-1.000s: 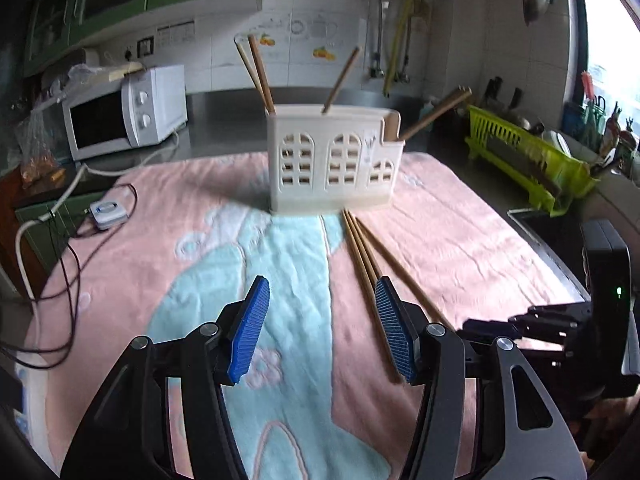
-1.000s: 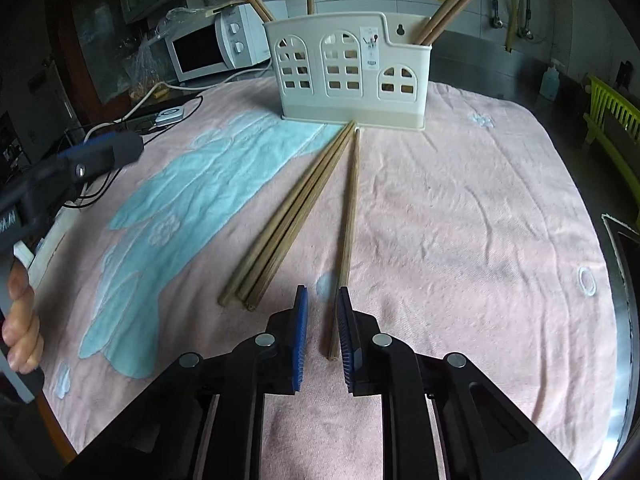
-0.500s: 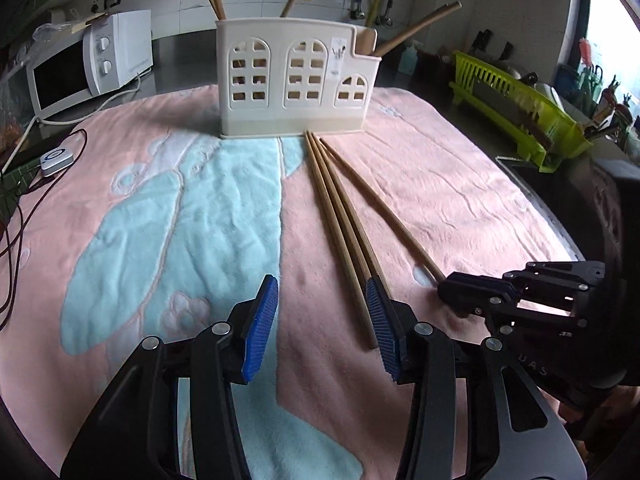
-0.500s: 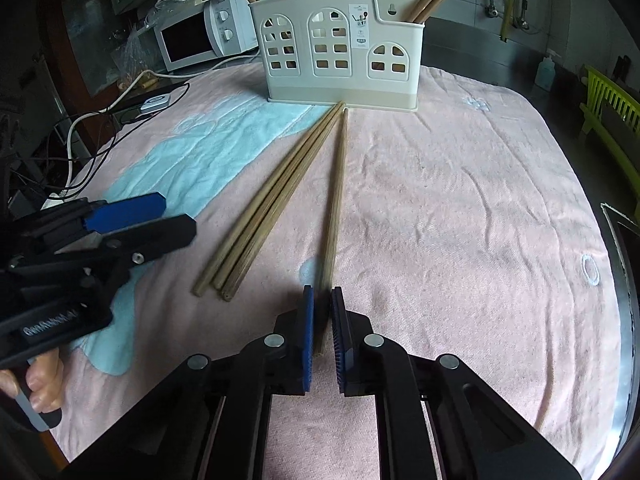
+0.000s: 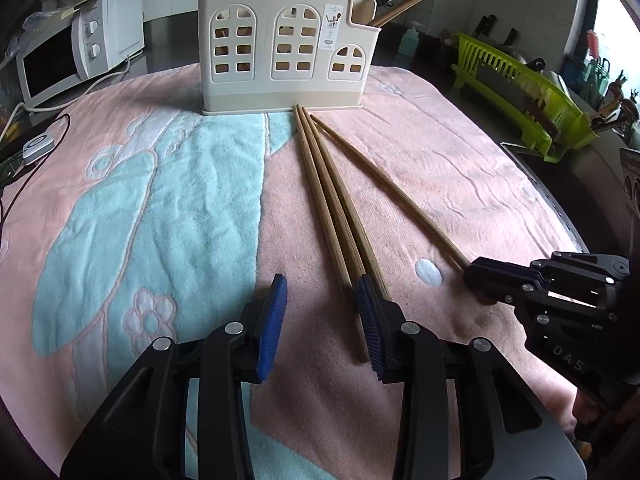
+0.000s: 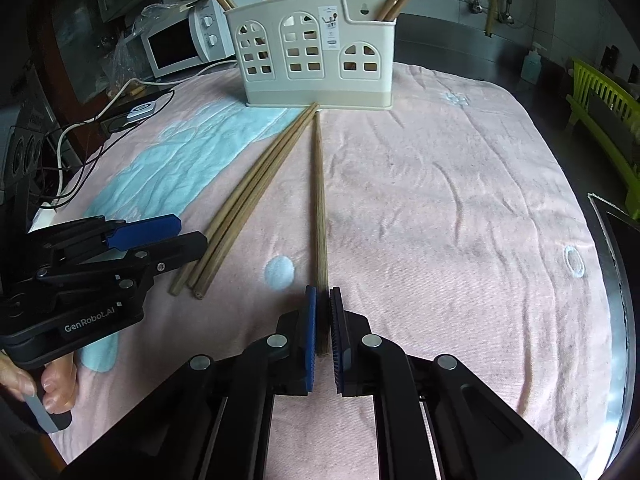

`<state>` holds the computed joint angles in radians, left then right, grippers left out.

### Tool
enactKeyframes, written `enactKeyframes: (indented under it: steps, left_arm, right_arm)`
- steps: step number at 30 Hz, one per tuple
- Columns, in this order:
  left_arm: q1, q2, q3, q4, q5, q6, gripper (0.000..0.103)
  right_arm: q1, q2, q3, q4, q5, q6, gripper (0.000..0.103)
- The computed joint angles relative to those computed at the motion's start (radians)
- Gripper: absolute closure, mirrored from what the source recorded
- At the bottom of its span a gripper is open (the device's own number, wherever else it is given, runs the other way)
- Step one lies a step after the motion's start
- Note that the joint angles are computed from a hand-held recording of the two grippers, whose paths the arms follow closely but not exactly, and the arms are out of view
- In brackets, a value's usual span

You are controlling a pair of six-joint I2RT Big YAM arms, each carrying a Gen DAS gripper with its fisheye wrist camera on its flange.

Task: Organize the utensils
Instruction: 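Close the left gripper on a chopstick while the right gripper grasps another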

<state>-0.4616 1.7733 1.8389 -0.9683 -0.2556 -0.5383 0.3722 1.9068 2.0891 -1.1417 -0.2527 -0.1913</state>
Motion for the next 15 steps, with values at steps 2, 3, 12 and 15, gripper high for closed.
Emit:
enactKeyframes:
  steps: [2,3,12,15]
  left_arm:
    - [-0.002,0.007,0.012,-0.009,-0.008,0.005,0.068]
    - [-0.003,0.014,0.022,-0.020,-0.018,0.006,0.069]
    - [-0.008,0.055,0.089,-0.103,-0.097,0.021,0.080]
    - [-0.004,0.036,0.060,-0.066,-0.064,0.000,0.080]
  right_arm:
    - [-0.003,-0.002,-0.004,0.001,-0.001,0.000,0.096]
    - [-0.004,-0.002,-0.004,0.001,-0.003,0.000,0.096]
    - [-0.016,-0.008,-0.013,0.007,0.000,0.014,0.096]
    - [-0.016,-0.009,-0.017,0.010,-0.002,0.015,0.096]
